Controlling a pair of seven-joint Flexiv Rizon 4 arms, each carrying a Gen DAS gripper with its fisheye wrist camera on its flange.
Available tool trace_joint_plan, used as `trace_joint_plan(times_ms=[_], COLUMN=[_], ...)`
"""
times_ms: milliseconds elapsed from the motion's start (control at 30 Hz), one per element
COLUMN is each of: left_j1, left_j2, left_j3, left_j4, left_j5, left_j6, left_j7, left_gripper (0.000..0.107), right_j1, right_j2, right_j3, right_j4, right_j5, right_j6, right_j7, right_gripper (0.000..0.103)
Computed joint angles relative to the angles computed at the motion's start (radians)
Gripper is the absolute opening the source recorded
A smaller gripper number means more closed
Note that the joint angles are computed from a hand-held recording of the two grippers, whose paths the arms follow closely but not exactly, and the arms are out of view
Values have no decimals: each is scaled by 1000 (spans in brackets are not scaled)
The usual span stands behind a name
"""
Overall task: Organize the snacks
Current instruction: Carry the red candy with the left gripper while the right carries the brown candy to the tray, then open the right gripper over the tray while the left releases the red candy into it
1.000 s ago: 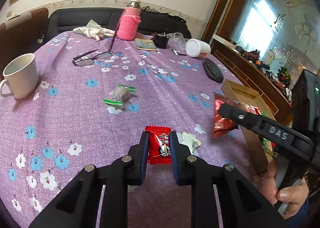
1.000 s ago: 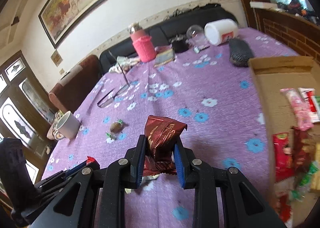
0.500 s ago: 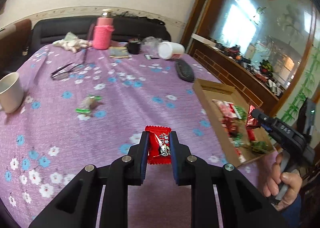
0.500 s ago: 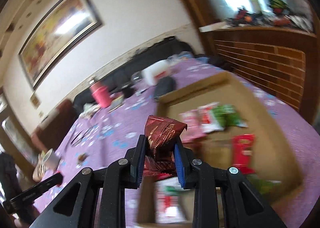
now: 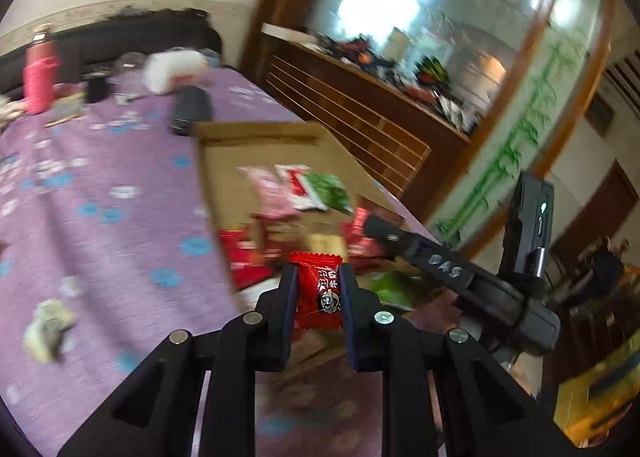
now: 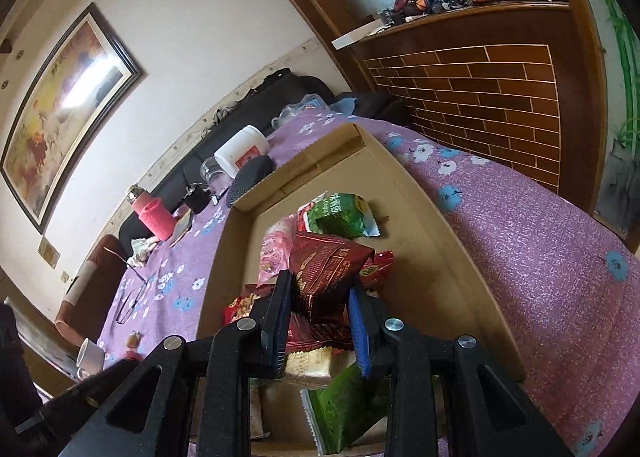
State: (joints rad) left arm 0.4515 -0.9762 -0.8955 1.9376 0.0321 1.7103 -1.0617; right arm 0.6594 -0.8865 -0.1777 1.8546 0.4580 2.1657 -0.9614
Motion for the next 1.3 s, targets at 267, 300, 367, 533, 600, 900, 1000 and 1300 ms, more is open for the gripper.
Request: trace_joint_plan(times_ms=[267,300,367,533,600,900,1000,1300], left_j1=[-122,-117,-120,-131,-126,-135,-123,-137], left_j2=[-31,-37,-40,-45,-51,-63,-74,-70], left_j3=[92,88,95,111,106,122,110,145], left_j4=[-78,-78,-76,-69,-67,-74,-73,-82], left_j5=[-45,-51,-57,-37,-29,-1,17,72], left_j6=[-53,-61,-57,-12,0,41,61,131], left_j7=[51,60,76,107,108,88,77,6], left_gripper=[19,19,19,19,19,39,46,58], right_j1=[99,97,107,119,127,154,172,296], right_j2=[-11,-12,-15,-19,-21,-27,-32,-68], right_j3=[-112,-111,-127,-149,-160,-193,-210,-337], right_j4=[-6,-6,-5,1,4,17,21,22], right_j5=[38,28,18,-5,-11,-11,8,166], right_j6=[-92,-97,-113,-130,-132,-119,-102,-88], right_j7=[-15,-10,0,35,45,74,74,47], right_gripper=[28,28,28,28,29,32,42,49])
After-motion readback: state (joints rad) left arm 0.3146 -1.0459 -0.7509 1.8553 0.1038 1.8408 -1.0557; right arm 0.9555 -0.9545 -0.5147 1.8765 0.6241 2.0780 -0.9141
